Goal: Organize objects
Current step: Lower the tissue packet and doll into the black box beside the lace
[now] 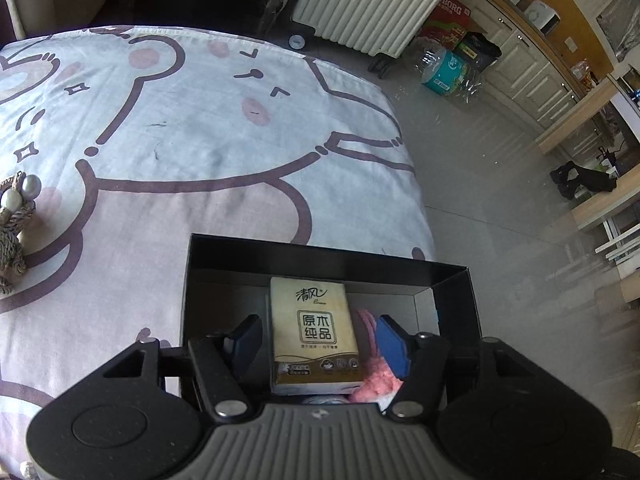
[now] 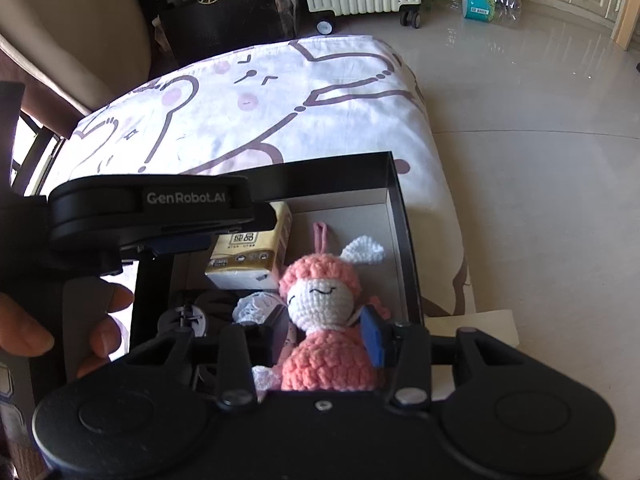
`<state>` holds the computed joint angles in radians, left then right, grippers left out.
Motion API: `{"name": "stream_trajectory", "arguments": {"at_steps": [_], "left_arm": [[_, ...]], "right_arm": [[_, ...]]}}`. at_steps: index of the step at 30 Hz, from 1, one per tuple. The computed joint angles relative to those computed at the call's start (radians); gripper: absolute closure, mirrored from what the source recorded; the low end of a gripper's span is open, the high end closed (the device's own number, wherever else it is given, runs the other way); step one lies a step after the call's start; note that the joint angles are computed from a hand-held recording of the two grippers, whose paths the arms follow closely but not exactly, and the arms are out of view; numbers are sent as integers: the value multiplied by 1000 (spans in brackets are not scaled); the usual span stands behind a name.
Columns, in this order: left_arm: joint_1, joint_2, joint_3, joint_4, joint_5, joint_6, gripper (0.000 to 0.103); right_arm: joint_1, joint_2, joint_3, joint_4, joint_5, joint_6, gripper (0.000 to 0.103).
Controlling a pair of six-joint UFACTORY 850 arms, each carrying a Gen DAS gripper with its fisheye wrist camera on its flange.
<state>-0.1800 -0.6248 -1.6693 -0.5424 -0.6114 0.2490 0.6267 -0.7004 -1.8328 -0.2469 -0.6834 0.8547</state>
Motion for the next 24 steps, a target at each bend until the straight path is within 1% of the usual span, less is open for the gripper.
{"name": "stream_trajectory", "arguments": {"at_steps": [5, 7, 10, 12, 14, 16, 19, 21, 24], "left_arm": [[-2, 14, 5, 85, 5, 18, 42], [-3, 22, 11, 90, 4, 53, 47], [-10, 30, 15, 104, -8, 106, 57], [-17, 30, 15, 115, -19, 131, 63], [-31, 24, 9, 166, -30, 118, 66], [-46, 18, 7, 228, -30, 93, 67], [-64, 11, 11, 298, -16, 71, 67], [-69, 12, 13, 314, -11, 65, 67], [-68, 6, 3, 316, -24, 65, 66]], "right_arm": [[-1, 7, 12, -7, -1, 24, 70], [-2, 13, 24, 7, 8, 29, 78], [-3, 25, 44, 35, 30, 22, 85], [3, 21, 40, 29, 22, 16, 85], [10, 5, 20, 5, -5, 25, 85], [14, -7, 10, -12, -21, 58, 86], [17, 0, 20, -20, -9, 113, 86], [15, 7, 31, -16, 3, 127, 86], [12, 12, 34, -8, 2, 144, 86]]}}
